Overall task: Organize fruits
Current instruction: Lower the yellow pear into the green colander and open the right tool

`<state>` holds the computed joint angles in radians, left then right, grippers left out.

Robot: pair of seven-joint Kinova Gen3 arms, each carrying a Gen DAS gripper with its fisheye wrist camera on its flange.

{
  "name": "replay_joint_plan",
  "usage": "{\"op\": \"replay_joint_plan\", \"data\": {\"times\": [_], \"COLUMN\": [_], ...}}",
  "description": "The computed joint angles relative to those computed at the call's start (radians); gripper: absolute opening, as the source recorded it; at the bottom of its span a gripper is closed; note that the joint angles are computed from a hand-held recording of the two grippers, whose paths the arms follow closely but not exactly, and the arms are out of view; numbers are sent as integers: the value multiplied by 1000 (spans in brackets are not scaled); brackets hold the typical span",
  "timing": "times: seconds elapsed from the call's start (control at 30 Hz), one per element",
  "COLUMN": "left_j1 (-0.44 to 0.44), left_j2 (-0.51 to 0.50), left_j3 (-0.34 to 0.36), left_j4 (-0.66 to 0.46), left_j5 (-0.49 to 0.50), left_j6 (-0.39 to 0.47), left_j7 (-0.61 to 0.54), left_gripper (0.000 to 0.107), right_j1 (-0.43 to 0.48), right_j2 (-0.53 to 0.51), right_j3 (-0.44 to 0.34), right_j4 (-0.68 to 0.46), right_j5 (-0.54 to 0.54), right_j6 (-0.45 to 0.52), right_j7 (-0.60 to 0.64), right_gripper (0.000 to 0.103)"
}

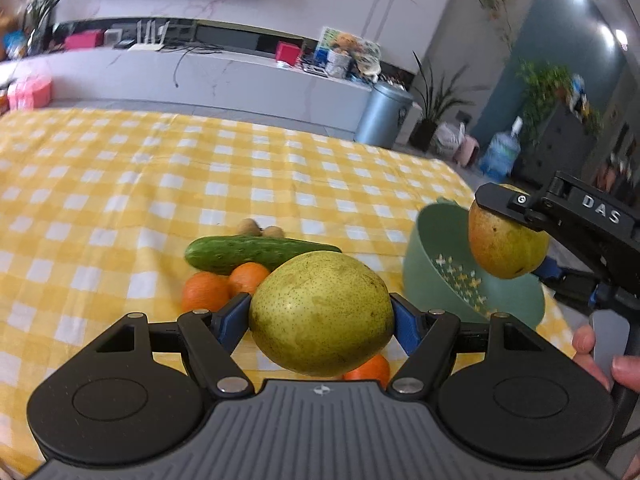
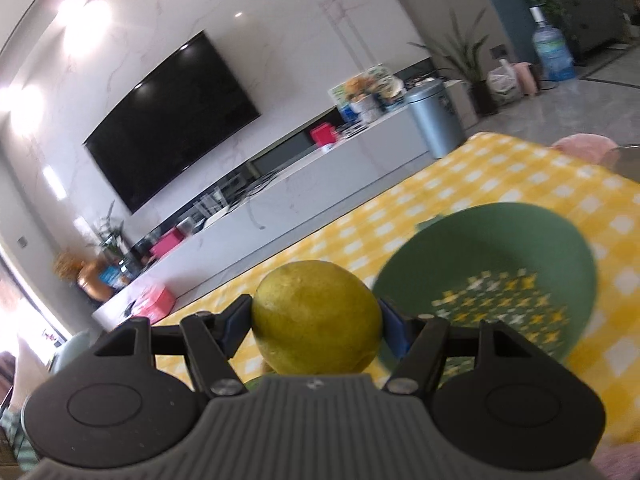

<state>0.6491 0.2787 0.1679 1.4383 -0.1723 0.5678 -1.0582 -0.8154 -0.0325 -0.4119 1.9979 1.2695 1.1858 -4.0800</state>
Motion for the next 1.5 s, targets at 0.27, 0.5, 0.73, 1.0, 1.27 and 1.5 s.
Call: {"op": "replay_joint_plan", "data": {"times": [0.27, 0.5, 0.73, 1.0, 1.27, 1.5], "left_j1": [82, 162, 201, 243, 257, 232], "left_j2": [62, 166, 258, 349, 359, 360], "left_j3": [-11, -18, -15, -55, -74, -66], "left_j4": [-138, -318, -478, -628, -645, -644], "left_j5": [-66, -110, -60, -42, -33, 11], "left_j6": [82, 184, 265, 353, 364, 371], "left_j7": [9, -28, -148, -177, -202, -171], "left_gripper": [84, 84, 84, 84, 84, 84], "right_j1": [-3, 27, 119, 190, 221, 220], "right_j2": [-10, -21, -112, -88, -91, -81], "right_j3": [2, 11, 16, 30, 21, 23], "right_j4": [18, 22, 128, 64, 53, 44], "right_j5": [-91, -186, -222, -325, -369, -362], "right_j6": [108, 134, -34, -41, -39, -34], "right_j7": [-51, -62, -168, -5, 14, 43], "right_gripper": [65, 65, 65, 65, 66, 60]}}
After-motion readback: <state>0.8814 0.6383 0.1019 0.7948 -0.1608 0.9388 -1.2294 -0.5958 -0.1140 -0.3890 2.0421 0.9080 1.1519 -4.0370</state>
